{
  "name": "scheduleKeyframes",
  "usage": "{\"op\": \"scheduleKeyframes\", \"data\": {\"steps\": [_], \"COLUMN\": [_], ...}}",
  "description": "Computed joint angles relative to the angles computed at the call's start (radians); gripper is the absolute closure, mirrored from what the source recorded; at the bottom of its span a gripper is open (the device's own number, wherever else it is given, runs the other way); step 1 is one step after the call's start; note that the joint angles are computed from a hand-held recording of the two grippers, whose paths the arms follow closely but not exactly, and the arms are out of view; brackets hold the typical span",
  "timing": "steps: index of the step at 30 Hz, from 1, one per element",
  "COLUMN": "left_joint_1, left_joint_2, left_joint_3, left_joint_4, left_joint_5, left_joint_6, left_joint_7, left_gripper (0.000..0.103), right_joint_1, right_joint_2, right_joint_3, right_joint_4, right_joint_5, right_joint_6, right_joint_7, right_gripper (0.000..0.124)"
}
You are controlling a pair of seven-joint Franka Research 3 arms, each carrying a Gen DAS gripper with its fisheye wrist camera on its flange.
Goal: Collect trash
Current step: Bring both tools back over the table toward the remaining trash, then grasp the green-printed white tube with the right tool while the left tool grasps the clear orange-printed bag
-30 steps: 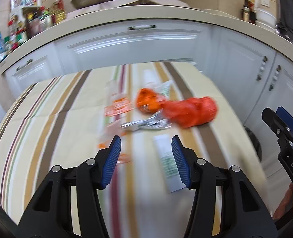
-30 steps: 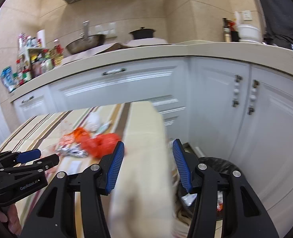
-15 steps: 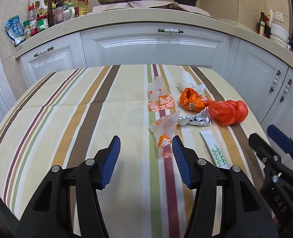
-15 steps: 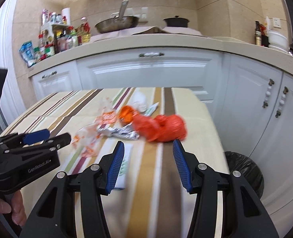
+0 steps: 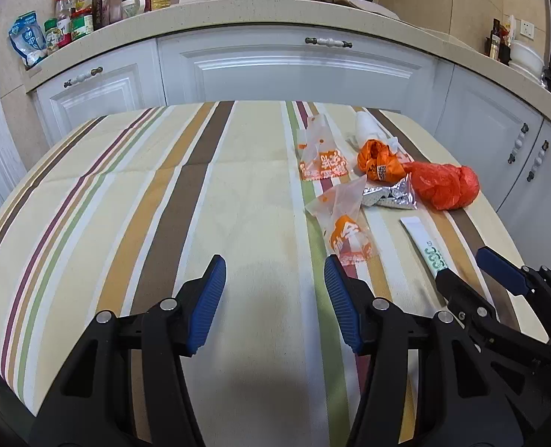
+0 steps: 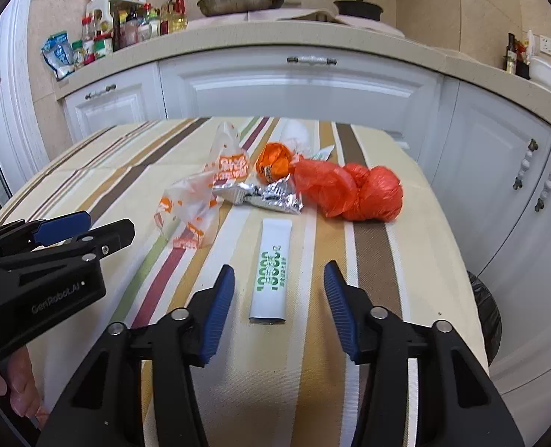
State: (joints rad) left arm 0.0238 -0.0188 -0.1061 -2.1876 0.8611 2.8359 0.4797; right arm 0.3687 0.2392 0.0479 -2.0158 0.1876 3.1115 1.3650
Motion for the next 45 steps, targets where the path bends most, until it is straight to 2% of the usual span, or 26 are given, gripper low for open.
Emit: {"op": "scheduleKeyframes", "data": {"steps": [1,2,4,10,13,19,22,23,27,29,33,38,41,45], "left_joint_1": [0.0,0.0,0.001,-0.01,-0.021,-0.058,-0.074,-0.08,-0.081,-0.084,-0.093,-0.104,-0.108,-0.109], "left_joint_2": [0.0,0.0,0.001,0.02,0.04,0.104,0.132,0.137,0.155,0.157,0.152,0.137,0.115,0.082], "left_joint_3": [0.0,0.001,0.001,-0.003,-0.004,0.003,0.011,0.015,0.012,0.014,0.026,0.03,0.026,0.012], "left_joint_4": [-0.002,-0.004,-0.004,0.017,0.04,0.121,0.157,0.164,0.176,0.173,0.164,0.154,0.138,0.119], "left_joint_5": [-0.005,-0.005,0.003,-0.016,0.001,-0.006,-0.012,-0.01,-0.102,-0.123,-0.104,-0.042,0.007,0.068], "left_joint_6": [0.002,0.005,0.008,0.022,0.023,-0.015,-0.04,-0.051,-0.056,-0.053,-0.042,-0.048,-0.045,-0.042], "left_joint_7": [0.002,0.001,-0.01,0.01,0.003,0.003,-0.009,-0.019,0.04,0.053,0.033,0.0,-0.03,-0.068], "left_gripper": [0.048,0.043,0.041,0.04,0.035,0.035,0.035,0.038,0.07,0.08,0.092,0.098,0.099,0.1], "right_joint_1": [-0.008,-0.02,-0.039,-0.069,-0.08,-0.122,-0.171,-0.182,-0.237,-0.25,-0.268,-0.282,-0.285,-0.329], "right_joint_2": [0.004,0.01,0.021,0.007,-0.008,-0.037,-0.045,-0.045,-0.041,-0.04,-0.039,-0.042,-0.045,-0.051], "right_joint_3": [0.01,0.022,0.044,0.079,0.085,0.102,0.144,0.152,0.202,0.214,0.23,0.242,0.243,0.285], "right_joint_4": [0.008,0.021,0.042,0.018,-0.003,-0.036,-0.042,-0.042,-0.033,-0.029,-0.025,-0.022,-0.027,-0.034], "right_joint_5": [0.007,0.016,0.04,0.124,0.15,0.219,0.29,0.311,0.42,0.467,0.551,0.628,0.649,0.702], "right_joint_6": [-0.018,-0.047,-0.088,-0.05,-0.028,0.017,0.028,0.032,0.038,0.04,0.053,0.077,0.1,0.124], "right_joint_7": [-0.008,-0.021,-0.049,-0.114,-0.138,-0.189,-0.244,-0.261,-0.351,-0.389,-0.456,-0.522,-0.545,-0.589], "right_gripper": [0.084,0.091,0.103,0.105,0.106,0.106,0.105,0.105,0.105,0.105,0.105,0.105,0.105,0.105]}}
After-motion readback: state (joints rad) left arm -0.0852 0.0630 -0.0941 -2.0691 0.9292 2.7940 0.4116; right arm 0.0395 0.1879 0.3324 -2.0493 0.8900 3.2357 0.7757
